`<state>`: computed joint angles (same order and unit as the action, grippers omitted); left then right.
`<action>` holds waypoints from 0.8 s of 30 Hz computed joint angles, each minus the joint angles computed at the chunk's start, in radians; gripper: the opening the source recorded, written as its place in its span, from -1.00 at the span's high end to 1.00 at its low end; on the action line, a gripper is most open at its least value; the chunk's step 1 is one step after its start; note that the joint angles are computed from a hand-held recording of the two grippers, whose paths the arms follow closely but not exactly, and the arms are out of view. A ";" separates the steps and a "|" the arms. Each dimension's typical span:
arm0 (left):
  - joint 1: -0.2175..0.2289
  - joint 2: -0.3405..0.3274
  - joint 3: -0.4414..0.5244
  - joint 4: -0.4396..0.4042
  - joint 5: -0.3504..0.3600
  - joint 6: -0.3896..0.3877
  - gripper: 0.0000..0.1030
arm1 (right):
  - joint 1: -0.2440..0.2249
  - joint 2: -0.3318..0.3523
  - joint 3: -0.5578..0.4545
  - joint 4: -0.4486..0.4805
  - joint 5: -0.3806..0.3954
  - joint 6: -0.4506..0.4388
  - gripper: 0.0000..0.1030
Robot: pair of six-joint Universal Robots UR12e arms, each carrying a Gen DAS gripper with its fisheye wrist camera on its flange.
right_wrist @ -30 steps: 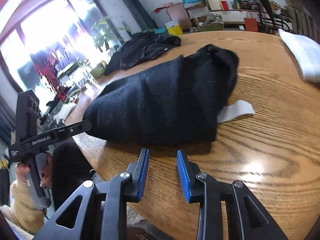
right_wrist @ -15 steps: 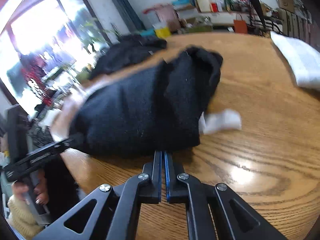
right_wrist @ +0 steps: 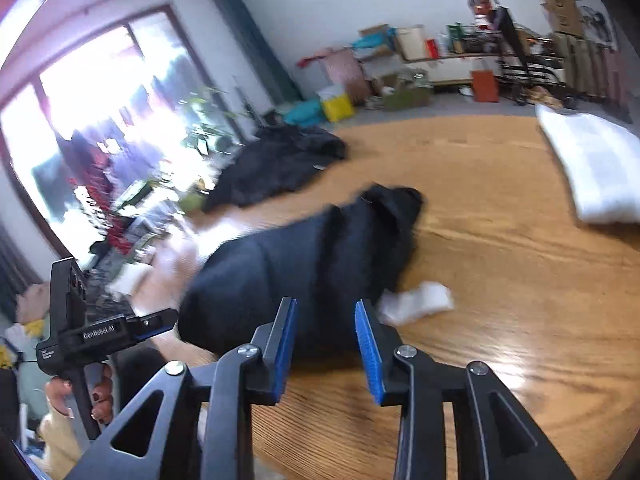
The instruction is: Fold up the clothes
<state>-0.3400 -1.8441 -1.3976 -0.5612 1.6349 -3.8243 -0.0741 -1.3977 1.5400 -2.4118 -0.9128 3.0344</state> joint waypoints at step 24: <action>0.014 -0.008 -0.056 0.103 -0.084 -0.247 -0.42 | -0.045 0.000 0.078 -0.027 0.130 0.533 -0.37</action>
<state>-0.3265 -1.8526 -1.4532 -0.4581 1.5512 -4.0715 -0.1192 -1.3972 1.6178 -2.4390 -0.7829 3.5678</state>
